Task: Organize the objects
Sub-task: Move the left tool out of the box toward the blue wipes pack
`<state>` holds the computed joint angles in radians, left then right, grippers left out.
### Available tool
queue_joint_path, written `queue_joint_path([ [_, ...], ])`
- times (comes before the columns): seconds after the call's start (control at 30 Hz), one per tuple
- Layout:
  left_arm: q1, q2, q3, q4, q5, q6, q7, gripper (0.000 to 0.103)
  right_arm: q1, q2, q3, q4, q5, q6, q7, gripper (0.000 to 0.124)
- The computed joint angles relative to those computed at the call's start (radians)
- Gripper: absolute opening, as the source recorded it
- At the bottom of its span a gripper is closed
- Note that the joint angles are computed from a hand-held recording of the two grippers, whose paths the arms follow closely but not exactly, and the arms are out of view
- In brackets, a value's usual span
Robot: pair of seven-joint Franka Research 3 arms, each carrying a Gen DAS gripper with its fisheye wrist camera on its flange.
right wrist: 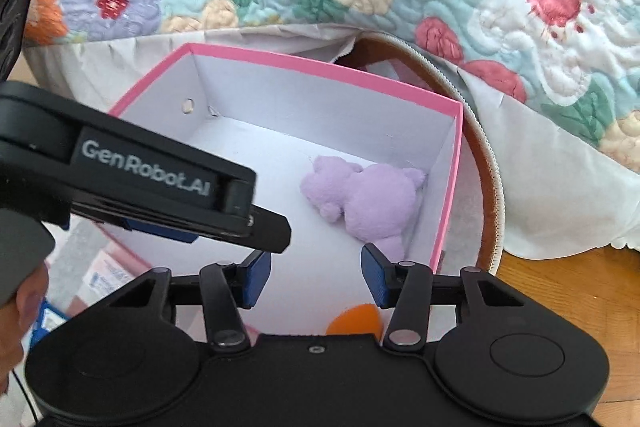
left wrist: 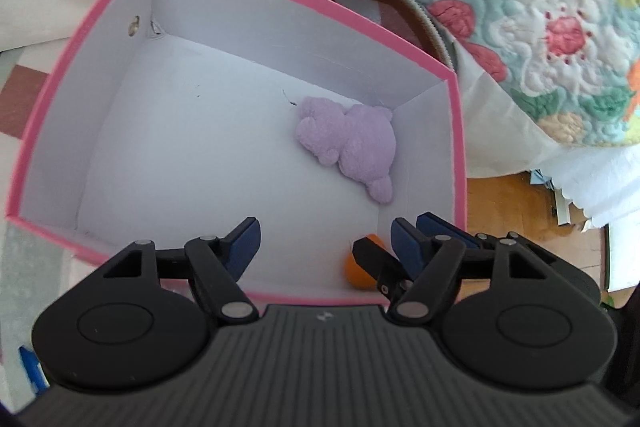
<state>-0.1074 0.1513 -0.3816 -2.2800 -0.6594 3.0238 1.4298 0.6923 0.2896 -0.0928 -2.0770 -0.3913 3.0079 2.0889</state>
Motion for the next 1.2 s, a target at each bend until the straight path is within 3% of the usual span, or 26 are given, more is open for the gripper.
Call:
queue_joint_path([
  [0.07,-0.001,-0.032,0.0,-0.016,-0.002,-0.02,0.008,0.072,0.013,-0.037,-0.007,-0.035,-0.006,0.004,0.029,0.055],
  [0.13,-0.025,-0.068,0.025,-0.035,0.024,-0.047,-0.015,0.071,-0.026,-0.067,0.043,-0.064,0.045,0.011,0.007,0.056],
  [0.3,-0.079,-0.188,0.096,-0.094,0.159,-0.147,-0.1,0.072,-0.156,-0.134,0.224,-0.108,0.324,-0.013,-0.204,0.058],
  [0.4,-0.102,-0.273,0.134,-0.133,0.221,-0.221,-0.157,0.072,-0.172,-0.196,0.273,-0.138,0.457,-0.055,-0.304,0.058],
  [0.73,-0.19,-0.583,0.241,-0.304,0.358,-0.337,-0.244,0.073,-0.118,-0.396,0.309,-0.222,0.717,-0.134,-0.488,0.063],
  [1.2,-0.253,-0.943,0.268,-0.503,0.533,-0.475,-0.368,0.075,-0.022,-0.521,0.339,-0.251,0.777,-0.262,-0.619,0.068],
])
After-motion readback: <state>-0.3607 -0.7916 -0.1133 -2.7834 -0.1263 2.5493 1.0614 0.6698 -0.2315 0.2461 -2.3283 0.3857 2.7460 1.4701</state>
